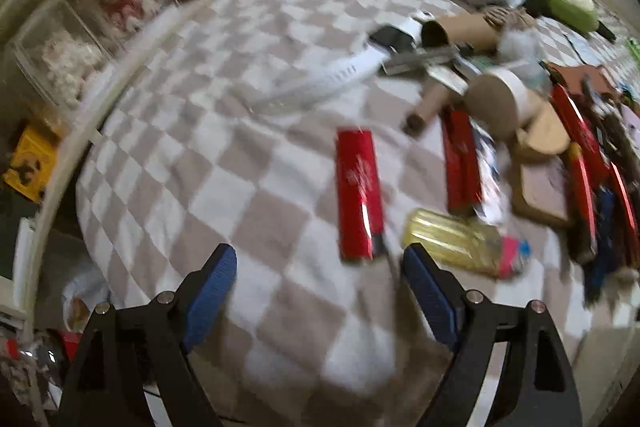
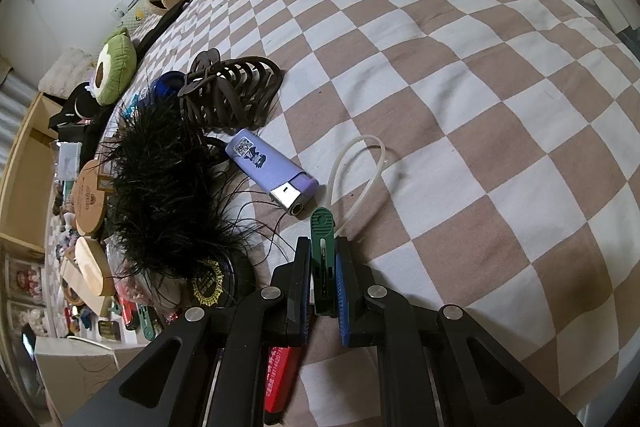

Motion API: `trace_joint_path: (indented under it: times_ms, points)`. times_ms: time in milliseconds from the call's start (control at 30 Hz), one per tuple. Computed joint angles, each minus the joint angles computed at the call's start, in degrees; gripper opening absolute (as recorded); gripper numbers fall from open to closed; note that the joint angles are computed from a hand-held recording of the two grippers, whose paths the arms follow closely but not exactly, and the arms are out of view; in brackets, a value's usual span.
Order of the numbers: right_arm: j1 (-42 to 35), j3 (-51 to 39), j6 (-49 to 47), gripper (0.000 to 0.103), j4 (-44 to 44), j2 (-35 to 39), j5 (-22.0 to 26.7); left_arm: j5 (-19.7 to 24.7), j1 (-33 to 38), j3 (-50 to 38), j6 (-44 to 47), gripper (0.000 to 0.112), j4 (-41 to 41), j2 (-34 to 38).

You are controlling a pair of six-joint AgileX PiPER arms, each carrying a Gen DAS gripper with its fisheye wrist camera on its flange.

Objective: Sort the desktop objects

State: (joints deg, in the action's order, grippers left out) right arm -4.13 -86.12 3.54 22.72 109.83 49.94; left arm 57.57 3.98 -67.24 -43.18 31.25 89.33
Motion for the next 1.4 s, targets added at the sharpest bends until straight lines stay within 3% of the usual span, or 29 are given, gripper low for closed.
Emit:
trace_joint_path:
  times_ms: [200,333,467,767,1033,1167,1233,1333,1400]
  points:
    - [0.0,-0.3,-0.1,0.012,0.2,0.3,0.2,-8.3,-1.2,2.1,11.2,0.086,-10.1,-4.5]
    - [-0.2,-0.2,-0.6,0.012,0.7,0.2,0.2,-8.7,-3.4,-0.4,18.8,0.086,-14.6,-2.1]
    - [-0.5,0.1,-1.4,0.012,1.6,0.2,0.2,-6.6,-1.1,-3.9,27.5,0.086,-20.8,2.2]
    - [-0.3,0.1,-1.5,0.012,1.4,0.1,-0.1,-6.7,0.9,-4.0,26.0,0.084,-22.5,3.4]
    - [-0.1,1.8,-3.6,0.012,3.4,-1.2,-0.3,-8.1,0.5,-2.5,26.5,0.060,-22.5,2.4]
    - [-0.3,2.4,-4.1,0.012,4.5,-1.7,-0.1,-8.2,0.8,-2.6,27.1,0.059,-23.0,2.4]
    - [-0.5,2.7,-4.3,0.012,5.2,-2.0,0.1,-8.0,1.0,-2.8,27.5,0.066,-23.3,2.4]
    - [-0.8,3.1,-4.4,0.012,5.8,-2.3,0.2,-7.4,1.3,-3.8,30.6,0.090,-22.9,2.7]
    - [-0.9,3.2,-4.4,0.012,6.0,-2.3,0.2,-6.8,2.0,-5.3,35.4,0.090,-23.8,3.7]
